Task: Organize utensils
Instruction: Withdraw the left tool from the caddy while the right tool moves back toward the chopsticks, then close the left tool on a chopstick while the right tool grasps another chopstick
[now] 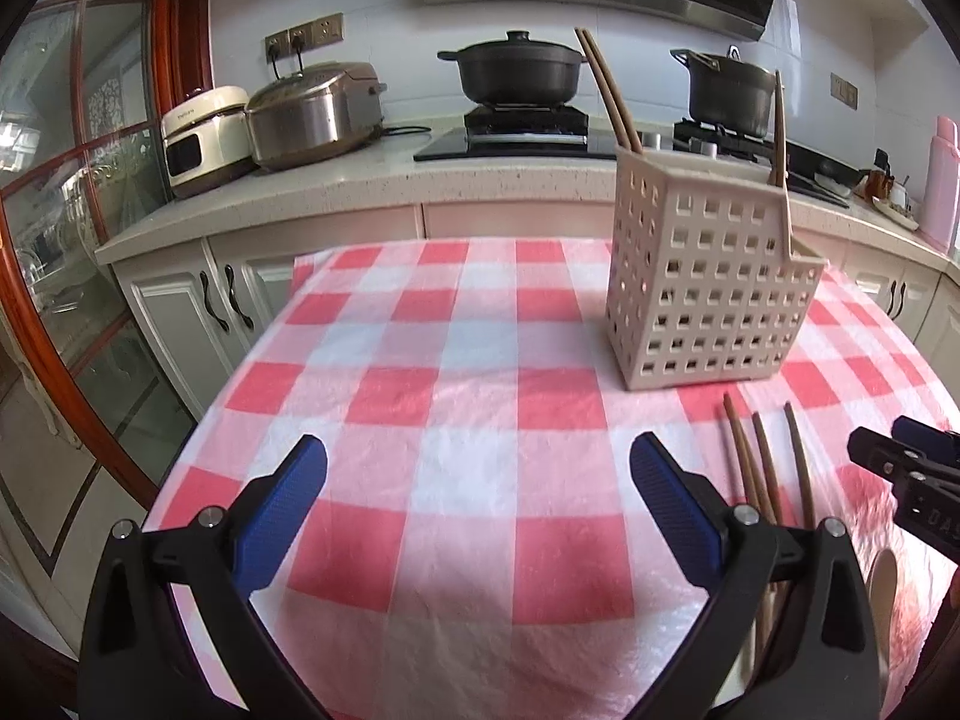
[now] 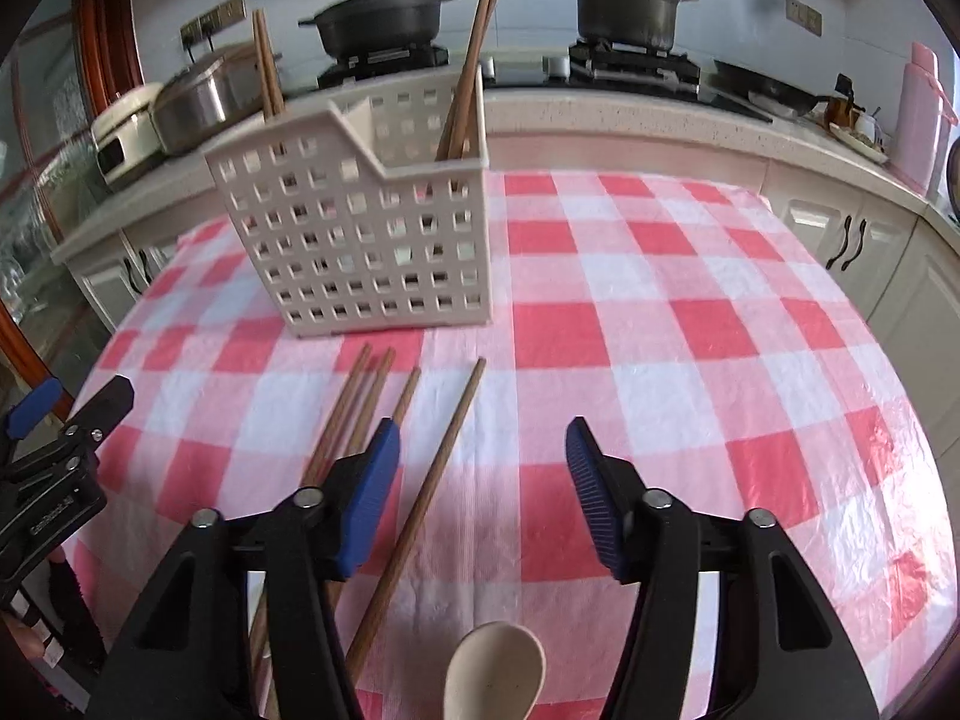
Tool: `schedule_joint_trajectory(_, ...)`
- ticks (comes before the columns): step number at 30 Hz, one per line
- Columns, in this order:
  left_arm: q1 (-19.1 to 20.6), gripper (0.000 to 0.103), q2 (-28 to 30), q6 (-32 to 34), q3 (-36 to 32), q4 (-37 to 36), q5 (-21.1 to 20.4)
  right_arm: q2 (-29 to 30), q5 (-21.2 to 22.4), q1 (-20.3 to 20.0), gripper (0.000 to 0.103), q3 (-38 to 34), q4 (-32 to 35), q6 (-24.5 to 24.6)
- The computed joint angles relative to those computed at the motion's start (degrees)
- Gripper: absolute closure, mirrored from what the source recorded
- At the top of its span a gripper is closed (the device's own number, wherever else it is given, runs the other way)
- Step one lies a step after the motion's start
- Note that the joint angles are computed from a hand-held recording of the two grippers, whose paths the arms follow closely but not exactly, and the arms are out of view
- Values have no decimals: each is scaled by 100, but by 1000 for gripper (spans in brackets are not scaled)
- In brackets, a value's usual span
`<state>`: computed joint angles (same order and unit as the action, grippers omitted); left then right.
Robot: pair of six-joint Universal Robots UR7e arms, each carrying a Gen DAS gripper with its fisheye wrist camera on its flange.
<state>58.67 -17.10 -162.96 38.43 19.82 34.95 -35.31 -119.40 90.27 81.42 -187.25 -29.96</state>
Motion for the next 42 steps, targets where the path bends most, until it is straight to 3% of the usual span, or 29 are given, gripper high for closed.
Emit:
schedule_joint_trajectory(8, 29, 5, -57, 160, 145, -105, 66, 204, -256, 2, 66, -328, 642, 257)
schedule_joint_trajectory(24, 45, 5, 35, 106, -25, 182, 297, 540, -709, 73, 72, -873, 1206, 229)
schedule_joint_trajectory(27, 26, 5, 114, 108, -127, 286, 336, 540, -700, 69, 80, -856, 1155, 156)
schedule_joint_trajectory(30, 12, 5, 266, 37, -379, 553, 369, 526, -690, 67, 90, -812, 1097, 44)
schedule_joint_trajectory(39, -12, 7, 1071, -444, -1860, 1906, 646, 205, -183, -14, 96, -426, 962, 34)
schedule_joint_trajectory(42, -39, 11, 1614, -558, -2870, 2602, 734, 75, 6, -33, 96, -306, 878, 49)
